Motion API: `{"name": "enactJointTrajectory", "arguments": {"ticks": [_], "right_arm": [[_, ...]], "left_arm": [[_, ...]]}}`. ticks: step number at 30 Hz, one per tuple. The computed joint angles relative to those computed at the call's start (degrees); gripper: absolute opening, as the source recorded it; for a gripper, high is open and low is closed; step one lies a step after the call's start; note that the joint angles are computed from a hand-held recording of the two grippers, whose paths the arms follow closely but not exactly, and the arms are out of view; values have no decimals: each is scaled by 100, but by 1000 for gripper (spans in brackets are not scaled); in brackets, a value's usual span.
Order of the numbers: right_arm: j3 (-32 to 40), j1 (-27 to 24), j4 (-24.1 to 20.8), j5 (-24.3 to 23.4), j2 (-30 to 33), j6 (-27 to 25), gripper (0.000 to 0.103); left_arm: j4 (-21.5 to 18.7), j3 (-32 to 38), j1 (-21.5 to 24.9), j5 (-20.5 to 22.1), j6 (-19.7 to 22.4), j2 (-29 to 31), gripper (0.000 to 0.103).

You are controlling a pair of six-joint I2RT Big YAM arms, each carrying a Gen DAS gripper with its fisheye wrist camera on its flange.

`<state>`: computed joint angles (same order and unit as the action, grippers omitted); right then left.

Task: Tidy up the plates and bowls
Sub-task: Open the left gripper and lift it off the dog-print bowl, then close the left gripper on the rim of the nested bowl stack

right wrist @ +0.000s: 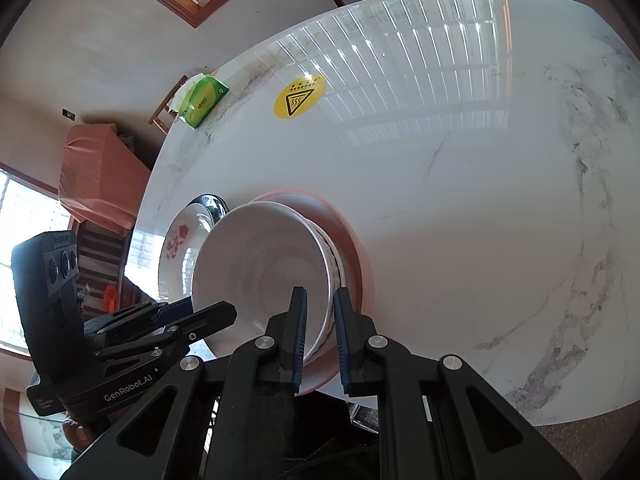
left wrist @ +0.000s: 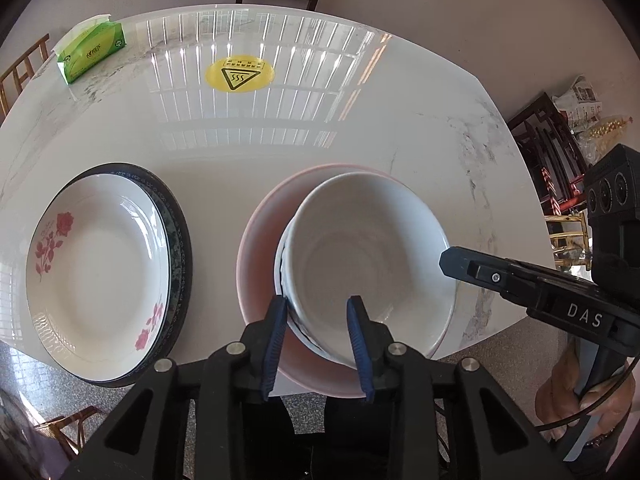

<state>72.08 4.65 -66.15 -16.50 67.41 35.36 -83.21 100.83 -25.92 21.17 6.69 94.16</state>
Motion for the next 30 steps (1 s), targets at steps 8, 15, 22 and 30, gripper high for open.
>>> {"name": "enactJointTrajectory", "arguments": {"ticks": [8, 15, 22, 30], "right_arm": [[-188, 3, 330, 286, -469, 25, 16], [-604, 207, 328, 909, -954, -157, 16], [-642, 209, 337, 835, -786, -152, 16], [-567, 256, 257, 828, -542, -109, 16]], "left_arm": [[380, -246, 236, 541, 380, -347, 39], [1113, -667, 521, -93, 214, -768, 56], [600, -534, 578, -178, 258, -417, 56], [541, -503, 468, -231, 108, -238, 56]]}}
